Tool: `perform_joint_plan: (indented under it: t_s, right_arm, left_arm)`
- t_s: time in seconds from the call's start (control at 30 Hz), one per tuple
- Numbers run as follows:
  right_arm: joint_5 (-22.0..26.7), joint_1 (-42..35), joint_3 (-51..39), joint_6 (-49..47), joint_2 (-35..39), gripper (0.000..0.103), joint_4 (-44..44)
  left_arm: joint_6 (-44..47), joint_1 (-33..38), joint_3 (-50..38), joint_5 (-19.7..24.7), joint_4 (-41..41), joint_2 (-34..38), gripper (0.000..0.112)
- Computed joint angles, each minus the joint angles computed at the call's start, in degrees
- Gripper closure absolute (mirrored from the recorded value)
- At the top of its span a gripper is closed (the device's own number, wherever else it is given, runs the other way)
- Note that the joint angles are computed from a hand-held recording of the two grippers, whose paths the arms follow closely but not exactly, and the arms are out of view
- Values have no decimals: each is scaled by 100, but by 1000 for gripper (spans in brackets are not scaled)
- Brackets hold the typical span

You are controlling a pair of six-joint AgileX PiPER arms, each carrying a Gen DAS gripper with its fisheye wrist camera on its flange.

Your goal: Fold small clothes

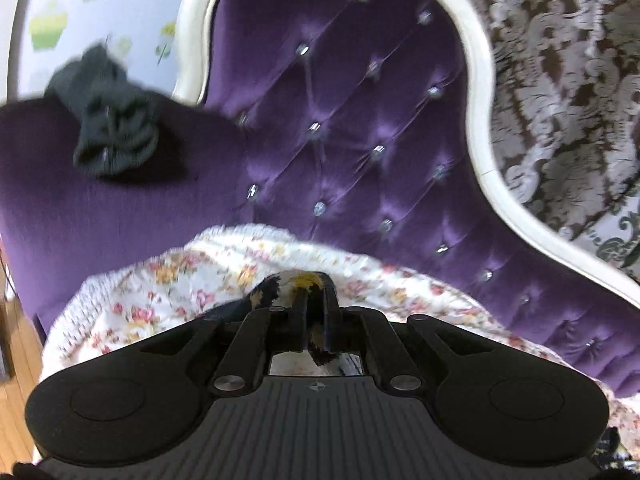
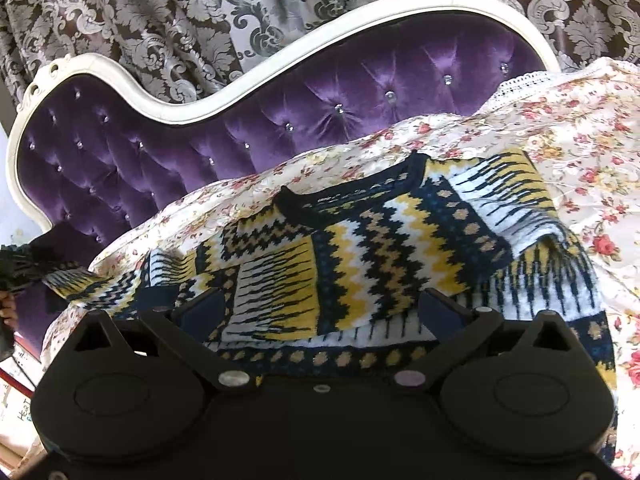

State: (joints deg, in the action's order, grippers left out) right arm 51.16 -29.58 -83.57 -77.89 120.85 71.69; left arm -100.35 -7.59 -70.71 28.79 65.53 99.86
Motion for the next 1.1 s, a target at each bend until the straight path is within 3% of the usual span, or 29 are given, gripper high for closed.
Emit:
perform_joint_plan:
  t_s: [0.2, 0.43, 0.73, 1.1]
  right_arm:
    - [41, -53, -32, -15, -17, 0, 3]
    - [46, -158, -198, 145, 47, 0, -11]
    - [-14, -341, -474, 352, 177, 0, 47]
    - [-123, -383, -821, 856, 421, 0, -185]
  left_arm:
    - [552, -591, -501, 507, -170, -163, 106]
    - [1625, -1506, -1647, 964, -331, 304, 106]
    - [2721, -2367, -3352, 863, -1073, 1444, 106]
    - [3165, -3018, -4827, 641, -2033, 3034, 106]
